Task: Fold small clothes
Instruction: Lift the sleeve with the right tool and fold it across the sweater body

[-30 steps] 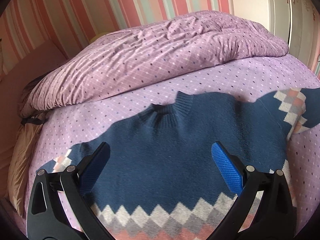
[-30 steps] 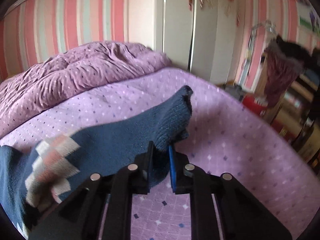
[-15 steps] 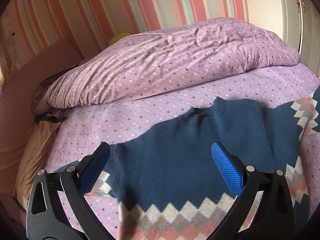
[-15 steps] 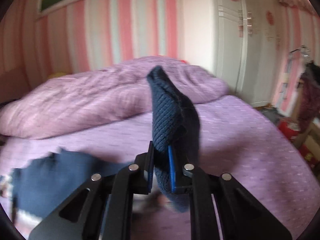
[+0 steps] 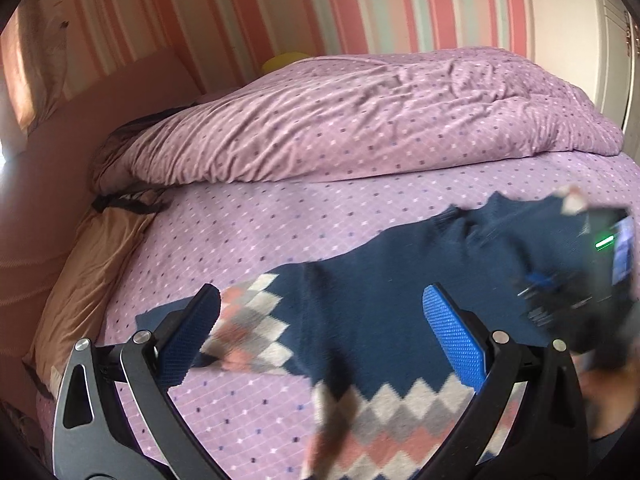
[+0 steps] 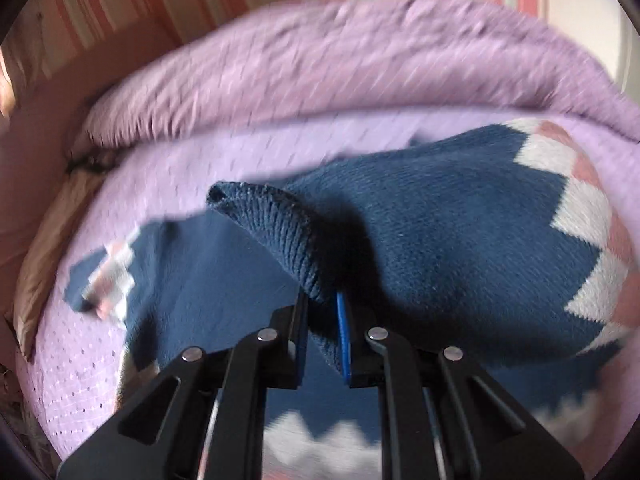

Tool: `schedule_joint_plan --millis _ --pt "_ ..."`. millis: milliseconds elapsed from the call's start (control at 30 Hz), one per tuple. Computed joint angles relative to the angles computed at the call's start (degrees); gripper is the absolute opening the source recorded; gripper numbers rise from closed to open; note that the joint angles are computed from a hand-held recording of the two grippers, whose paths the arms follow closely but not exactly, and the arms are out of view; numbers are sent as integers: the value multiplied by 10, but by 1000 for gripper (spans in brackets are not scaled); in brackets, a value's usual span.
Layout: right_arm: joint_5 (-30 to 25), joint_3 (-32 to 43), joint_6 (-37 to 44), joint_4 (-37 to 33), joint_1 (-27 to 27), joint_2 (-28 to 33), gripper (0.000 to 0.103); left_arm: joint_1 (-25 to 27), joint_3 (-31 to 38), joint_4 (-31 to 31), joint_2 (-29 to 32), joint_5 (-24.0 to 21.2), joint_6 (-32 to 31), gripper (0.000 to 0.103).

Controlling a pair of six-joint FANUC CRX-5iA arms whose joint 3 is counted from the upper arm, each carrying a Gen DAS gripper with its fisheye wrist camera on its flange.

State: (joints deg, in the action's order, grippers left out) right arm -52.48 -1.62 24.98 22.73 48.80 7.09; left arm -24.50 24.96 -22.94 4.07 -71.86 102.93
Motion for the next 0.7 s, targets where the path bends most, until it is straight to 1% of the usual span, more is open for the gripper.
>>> schedule_joint_plan --millis 67,133,167,267,333,400,433,467,500,533,600,633,700 --pt "5 26 -13 -23 10 33 13 15 -24 3 -15 8 -1 100" --pt "-4 44 -27 -17 24 58 13 25 -38 0 -25 10 0 100" --pt "-19 67 -35 0 37 81 13 32 -47 2 -30 13 -1 100" --pt "-50 139 -18 -28 33 140 13 51 -63 16 -38 15 -8 100" --pt "-73 166 -17 -23 33 170 14 59 -70 20 -43 21 -12 100" --pt "-56 156 -4 -23 33 172 21 62 -76 16 -47 27 -13 100" --pt "-45 154 8 -22 33 170 41 63 -77 15 -48 29 -14 100" --pt "-32 147 45 -36 34 161 64 63 -80 15 -50 30 -14 100" --pt "-30 143 53 -34 37 156 72 64 -81 16 -50 32 -15 100" --pt "-23 124 47 -19 41 142 78 64 -80 15 -50 30 -15 100" --pt "18 61 18 20 48 92 79 64 -78 13 -49 27 -13 100" --pt "34 39 8 29 49 72 81 66 -79 17 -51 30 -11 100" --pt "42 -11 -15 56 52 22 83 69 -79 22 -52 33 -9 100"
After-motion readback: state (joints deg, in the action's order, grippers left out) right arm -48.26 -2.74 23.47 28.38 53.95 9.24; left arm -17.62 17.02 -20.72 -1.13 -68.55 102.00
